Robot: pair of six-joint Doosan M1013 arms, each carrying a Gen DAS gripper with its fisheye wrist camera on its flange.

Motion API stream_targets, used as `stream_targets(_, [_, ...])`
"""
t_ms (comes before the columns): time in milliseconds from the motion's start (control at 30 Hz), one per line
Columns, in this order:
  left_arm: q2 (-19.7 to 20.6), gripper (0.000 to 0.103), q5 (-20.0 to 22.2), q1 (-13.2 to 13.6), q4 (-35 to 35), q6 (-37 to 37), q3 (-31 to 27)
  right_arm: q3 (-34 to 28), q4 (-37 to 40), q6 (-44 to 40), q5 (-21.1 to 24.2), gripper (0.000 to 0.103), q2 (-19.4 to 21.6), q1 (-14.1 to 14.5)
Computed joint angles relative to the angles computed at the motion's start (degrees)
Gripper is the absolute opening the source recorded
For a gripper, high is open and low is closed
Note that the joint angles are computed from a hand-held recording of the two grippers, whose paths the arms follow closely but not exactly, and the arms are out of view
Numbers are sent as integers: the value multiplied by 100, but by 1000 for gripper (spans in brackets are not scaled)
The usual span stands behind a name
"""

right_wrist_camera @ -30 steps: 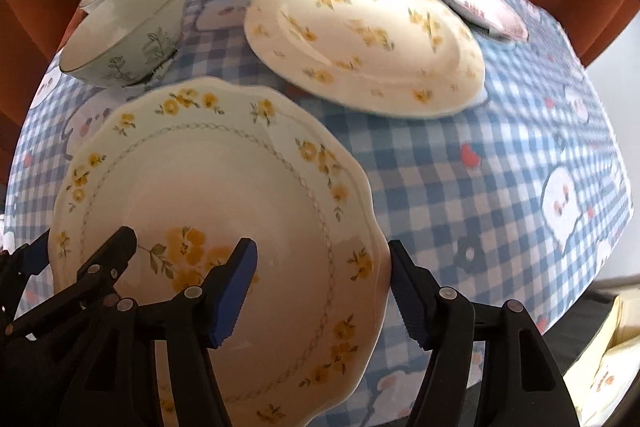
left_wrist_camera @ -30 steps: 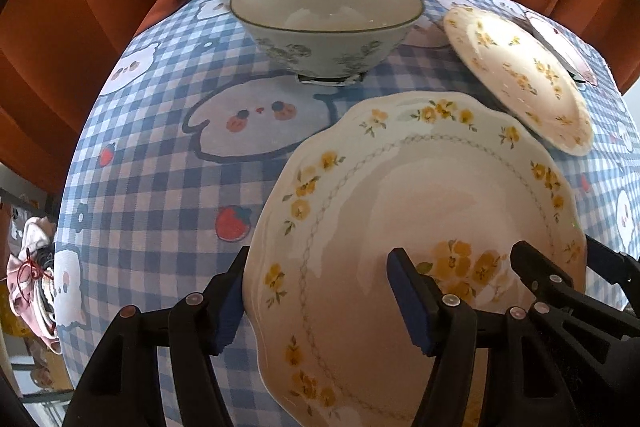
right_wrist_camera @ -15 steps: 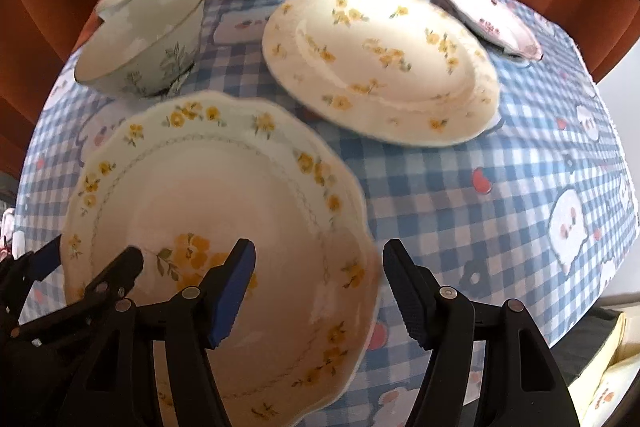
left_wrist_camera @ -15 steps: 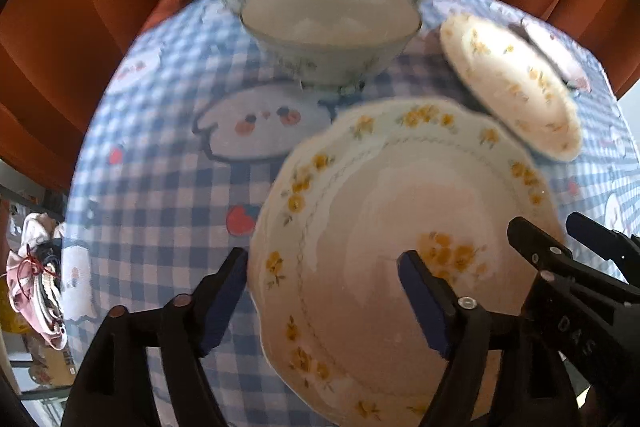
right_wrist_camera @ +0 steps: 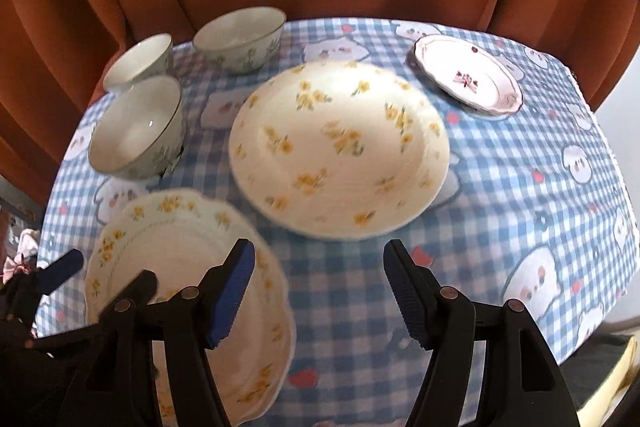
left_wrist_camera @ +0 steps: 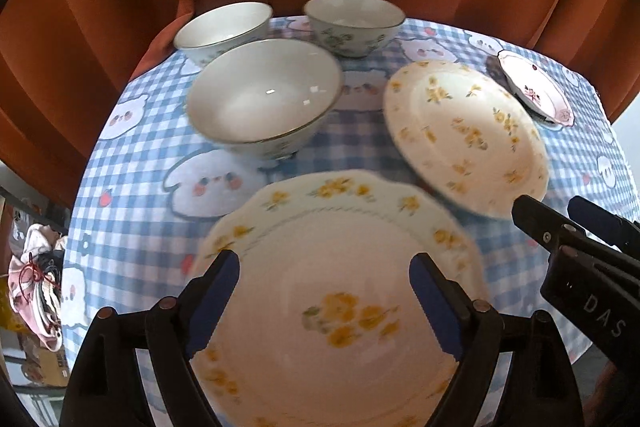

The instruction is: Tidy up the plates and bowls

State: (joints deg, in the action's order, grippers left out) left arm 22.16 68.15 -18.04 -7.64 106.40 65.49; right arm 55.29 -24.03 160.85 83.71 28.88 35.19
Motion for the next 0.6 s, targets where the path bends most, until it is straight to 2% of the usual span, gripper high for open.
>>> stream_targets(333, [181,88,-232,-536,576,-1096,-258,667,47,-644,-675,70,-441,-455])
stream_targets(600, [543,88,-274,-787,1017,-1756,-668,982,220,-1174,-1156,70,-555,-873])
